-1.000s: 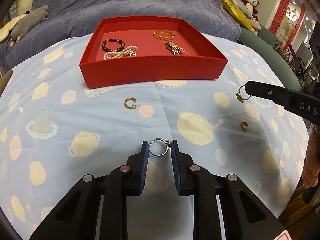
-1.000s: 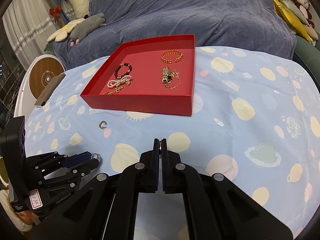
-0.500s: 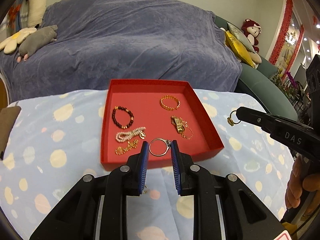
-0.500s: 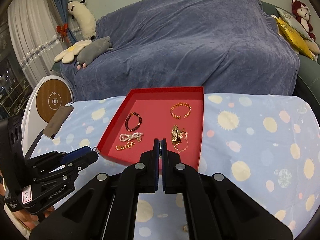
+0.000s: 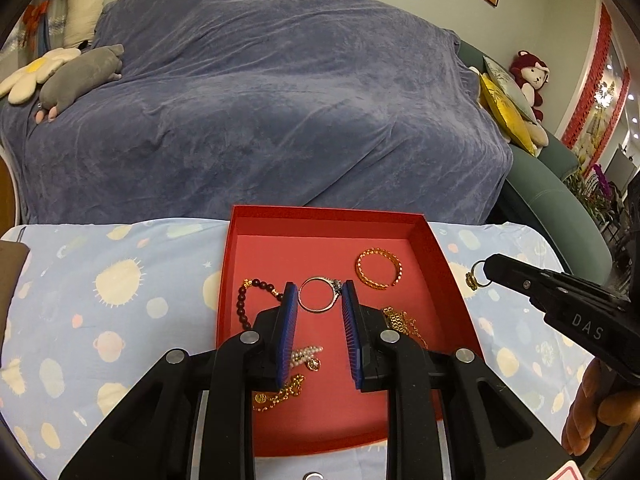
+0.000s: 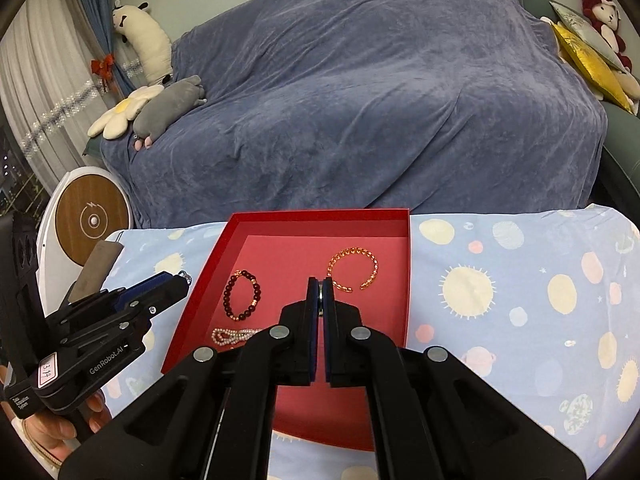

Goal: Organize jewelry
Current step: 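Carry the silver ring and gold earring into the red box and release both, then withdraw both tools from the box toward the gold hoop earrings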

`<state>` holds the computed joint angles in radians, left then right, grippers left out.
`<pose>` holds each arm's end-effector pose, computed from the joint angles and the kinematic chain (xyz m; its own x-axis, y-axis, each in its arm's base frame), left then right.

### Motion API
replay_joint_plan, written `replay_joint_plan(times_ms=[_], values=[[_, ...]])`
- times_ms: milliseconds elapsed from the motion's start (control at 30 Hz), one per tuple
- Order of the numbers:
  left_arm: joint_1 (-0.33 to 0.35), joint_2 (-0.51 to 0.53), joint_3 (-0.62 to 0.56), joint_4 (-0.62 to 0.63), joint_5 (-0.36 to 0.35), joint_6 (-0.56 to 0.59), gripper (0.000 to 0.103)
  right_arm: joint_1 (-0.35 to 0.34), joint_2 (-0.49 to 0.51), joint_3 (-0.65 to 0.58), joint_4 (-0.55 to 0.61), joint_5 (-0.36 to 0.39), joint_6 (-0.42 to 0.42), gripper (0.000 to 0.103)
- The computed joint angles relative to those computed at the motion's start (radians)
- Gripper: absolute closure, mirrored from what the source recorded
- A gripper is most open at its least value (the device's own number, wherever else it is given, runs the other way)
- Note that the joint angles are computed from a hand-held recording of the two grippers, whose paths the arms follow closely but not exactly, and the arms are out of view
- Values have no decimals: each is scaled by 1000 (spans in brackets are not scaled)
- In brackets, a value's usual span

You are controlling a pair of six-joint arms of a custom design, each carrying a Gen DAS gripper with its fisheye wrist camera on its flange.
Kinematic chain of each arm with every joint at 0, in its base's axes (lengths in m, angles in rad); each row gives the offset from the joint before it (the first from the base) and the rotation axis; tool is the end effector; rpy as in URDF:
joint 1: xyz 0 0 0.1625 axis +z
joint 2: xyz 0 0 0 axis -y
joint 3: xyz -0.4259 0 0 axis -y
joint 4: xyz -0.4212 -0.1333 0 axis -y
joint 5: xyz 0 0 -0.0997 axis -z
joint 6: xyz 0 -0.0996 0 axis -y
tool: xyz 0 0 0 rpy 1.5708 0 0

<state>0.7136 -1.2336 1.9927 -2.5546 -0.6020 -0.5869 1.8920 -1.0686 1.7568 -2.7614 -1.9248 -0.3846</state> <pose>-0.2795 -0.5269 0.2417 -0.8324 -0.0970 -0.5456 0.3315 0.7018 -0.6305 0.3029 -0.5976 0.2344 -0.7700 -0.4397 0.4623 -0.6102 0.7192 -0.3324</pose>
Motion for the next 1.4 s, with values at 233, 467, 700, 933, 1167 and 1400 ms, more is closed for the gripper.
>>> replay_joint_plan(times_ms=[233, 467, 700, 933, 1167, 1400], values=[[44, 37, -37, -5, -12, 19, 83, -8, 54, -39, -1, -17, 2, 102], [77, 73, -72, 18, -25, 14, 83, -18, 101, -81, 27, -44, 10, 102], [87, 93, -91, 21, -29, 12, 82, -29, 107, -95, 37, -36, 38, 99], [62, 66, -60, 13, 19, -38, 58, -34, 54, -57, 9, 8, 53, 79], [6, 16, -21, 92, 89, -103, 50, -15, -22, 24, -50, 20, 15, 70], [-51, -36, 12, 241, 115, -220, 50, -4, -109, 126, -99, 33, 1, 65]])
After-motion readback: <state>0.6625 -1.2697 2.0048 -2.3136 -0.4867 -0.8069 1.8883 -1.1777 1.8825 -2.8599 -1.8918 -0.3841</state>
